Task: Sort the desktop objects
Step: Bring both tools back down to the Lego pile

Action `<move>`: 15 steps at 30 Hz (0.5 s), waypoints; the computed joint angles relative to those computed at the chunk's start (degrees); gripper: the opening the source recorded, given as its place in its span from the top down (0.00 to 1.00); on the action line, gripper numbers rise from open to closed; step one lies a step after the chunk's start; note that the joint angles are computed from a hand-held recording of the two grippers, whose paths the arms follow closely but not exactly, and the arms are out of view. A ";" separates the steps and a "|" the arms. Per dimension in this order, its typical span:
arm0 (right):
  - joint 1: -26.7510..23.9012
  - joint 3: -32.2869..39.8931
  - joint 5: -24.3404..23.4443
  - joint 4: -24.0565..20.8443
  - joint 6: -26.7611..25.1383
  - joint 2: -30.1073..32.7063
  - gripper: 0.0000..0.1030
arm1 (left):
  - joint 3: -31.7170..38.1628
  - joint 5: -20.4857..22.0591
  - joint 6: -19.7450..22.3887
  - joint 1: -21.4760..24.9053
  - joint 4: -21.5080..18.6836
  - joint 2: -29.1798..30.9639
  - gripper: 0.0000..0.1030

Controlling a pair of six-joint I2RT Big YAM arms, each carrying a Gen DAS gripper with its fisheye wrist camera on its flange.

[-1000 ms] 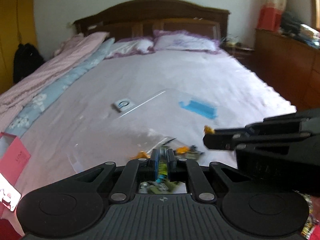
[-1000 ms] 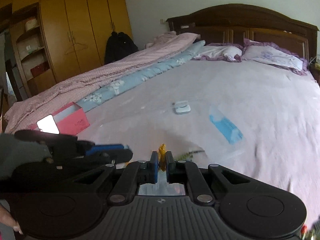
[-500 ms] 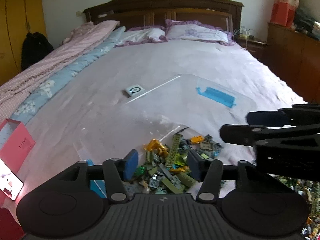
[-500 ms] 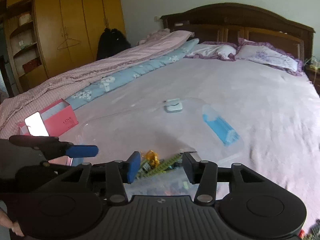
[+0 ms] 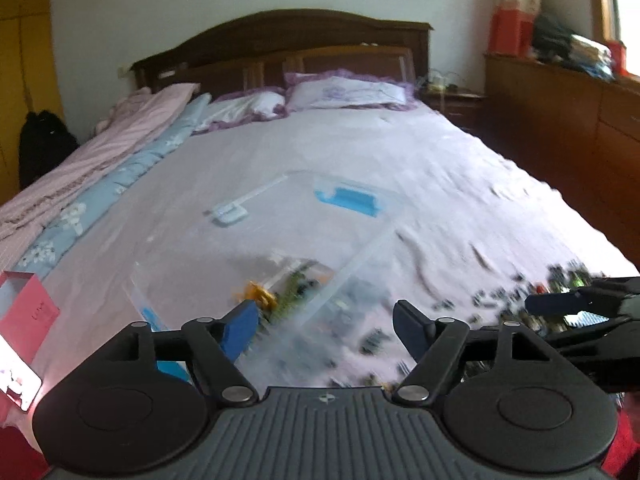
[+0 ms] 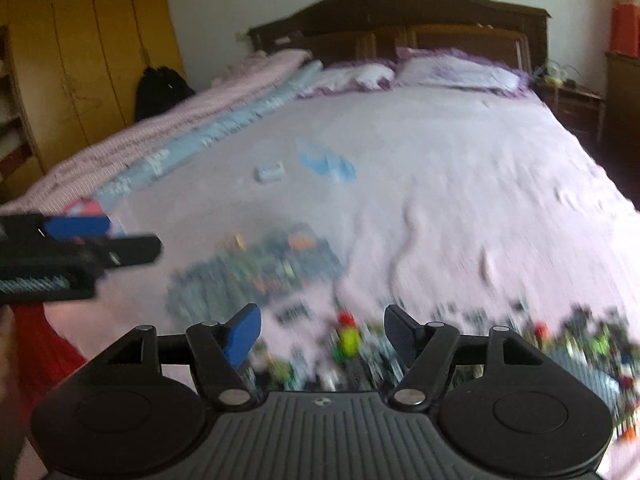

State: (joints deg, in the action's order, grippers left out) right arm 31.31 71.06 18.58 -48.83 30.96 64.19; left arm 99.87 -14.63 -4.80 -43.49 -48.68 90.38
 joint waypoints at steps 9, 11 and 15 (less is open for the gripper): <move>3.93 -6.46 1.85 -3.41 6.50 -1.05 0.33 | -7.26 3.09 -2.91 -3.24 -3.31 -0.39 0.19; 4.66 -6.72 2.54 -3.89 7.18 -0.65 0.36 | -7.74 4.57 -4.27 -3.01 -4.23 0.17 0.19; 4.10 -7.73 1.86 -3.39 8.29 -1.20 0.38 | -8.30 4.99 -5.43 -2.38 -4.68 0.76 0.19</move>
State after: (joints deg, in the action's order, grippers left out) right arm 35.41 63.33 20.44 -52.21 39.25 63.00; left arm 91.57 -9.64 -10.23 -45.87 -53.36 91.14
